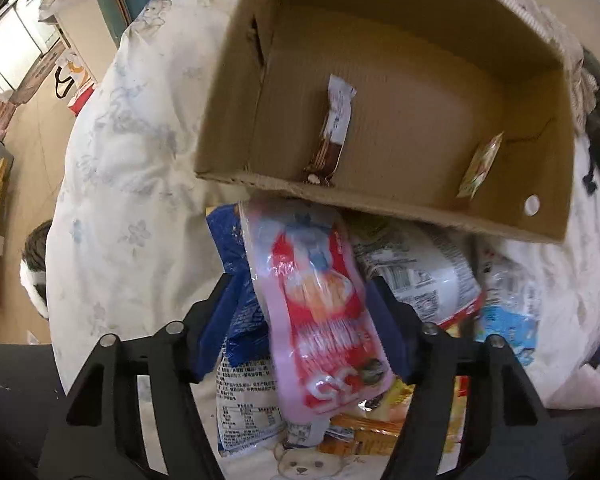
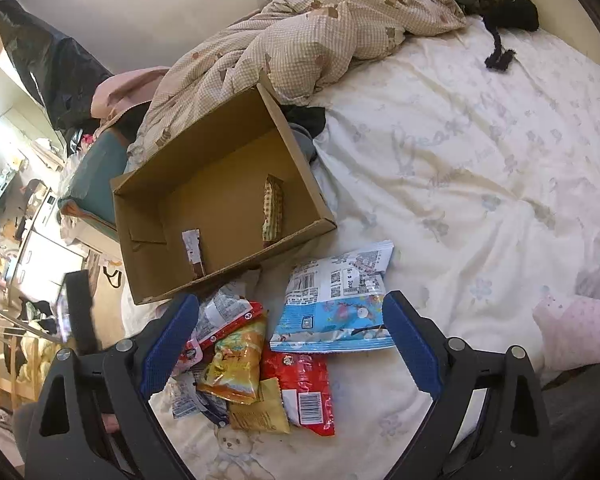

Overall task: Organize snacks
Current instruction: 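Grasp a pink candy strip with the left tool while the right tool grasps a white-blue chip bag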

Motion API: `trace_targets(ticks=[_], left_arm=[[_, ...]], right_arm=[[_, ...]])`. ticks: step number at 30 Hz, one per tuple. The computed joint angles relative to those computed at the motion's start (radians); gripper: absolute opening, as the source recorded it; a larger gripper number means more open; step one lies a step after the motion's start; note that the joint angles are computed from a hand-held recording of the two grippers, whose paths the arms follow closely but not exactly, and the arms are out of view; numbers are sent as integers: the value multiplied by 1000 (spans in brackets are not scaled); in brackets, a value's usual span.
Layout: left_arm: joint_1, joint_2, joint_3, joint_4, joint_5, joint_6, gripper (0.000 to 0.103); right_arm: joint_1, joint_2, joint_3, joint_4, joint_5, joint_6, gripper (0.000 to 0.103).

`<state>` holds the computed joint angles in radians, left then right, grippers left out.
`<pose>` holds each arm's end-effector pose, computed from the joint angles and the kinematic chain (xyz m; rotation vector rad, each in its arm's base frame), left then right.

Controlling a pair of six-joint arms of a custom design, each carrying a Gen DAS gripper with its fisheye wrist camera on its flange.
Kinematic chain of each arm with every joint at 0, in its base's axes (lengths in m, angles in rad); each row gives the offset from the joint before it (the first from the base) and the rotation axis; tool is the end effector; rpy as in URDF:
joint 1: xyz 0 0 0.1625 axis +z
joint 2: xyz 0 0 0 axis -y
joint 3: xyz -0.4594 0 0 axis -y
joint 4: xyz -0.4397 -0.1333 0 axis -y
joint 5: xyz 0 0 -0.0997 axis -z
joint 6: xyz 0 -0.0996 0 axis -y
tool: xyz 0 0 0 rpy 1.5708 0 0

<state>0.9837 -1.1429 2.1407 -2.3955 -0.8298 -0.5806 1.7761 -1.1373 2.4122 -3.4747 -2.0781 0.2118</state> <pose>-0.1181 -0.5395 0.1215 0.0891 2.4106 -0.3417 0.1755 -0.4262 0.1471 -0.2289 -2.6126 0.9720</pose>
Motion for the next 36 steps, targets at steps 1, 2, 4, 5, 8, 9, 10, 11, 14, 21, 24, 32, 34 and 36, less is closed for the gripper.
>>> trace_targets(ticks=[1, 2, 4, 5, 8, 9, 10, 11, 14, 21, 24, 32, 34, 36], left_arm=[[-4, 3, 1, 12, 13, 0, 59], [-7, 6, 2, 20, 22, 5, 51], [-7, 3, 3, 25, 10, 18, 37], [-9, -4, 8, 21, 2, 27, 34], [-13, -40, 31, -12, -25, 68, 17], [-14, -55, 37, -16, -39, 77, 12], [-18, -76, 45, -15, -49, 80, 11], [-21, -91, 51, -16, -57, 80, 9], [-42, -152, 80, -22, -92, 101, 6], [-90, -282, 133, -63, -123, 201, 5], [-91, -311, 138, -70, -130, 217, 5], [-86, -355, 163, -70, -104, 197, 5], [-82, -355, 166, -69, -106, 184, 5], [-85, -355, 167, -70, -103, 185, 5]], right_arm=[[-5, 0, -2, 6, 10, 6, 95], [-6, 0, -4, 10, 11, 9, 95], [-9, 2, -9, 21, 14, 15, 95], [-11, 2, -11, 24, 20, 18, 95], [-14, 2, -15, 31, 33, 21, 95], [-15, 3, -16, 36, 37, 22, 95], [-16, 3, -17, 40, 40, 23, 95], [-17, 3, -17, 42, 42, 25, 95], [-20, 3, -17, 49, 49, 35, 95], [-22, 4, -18, 61, 39, 53, 95], [-19, 6, -19, 67, 29, 55, 95], [-47, -17, -21, 121, -39, 112, 95], [-70, -13, -45, 222, -57, 158, 95], [-96, -1, -82, 345, -52, 196, 95]])
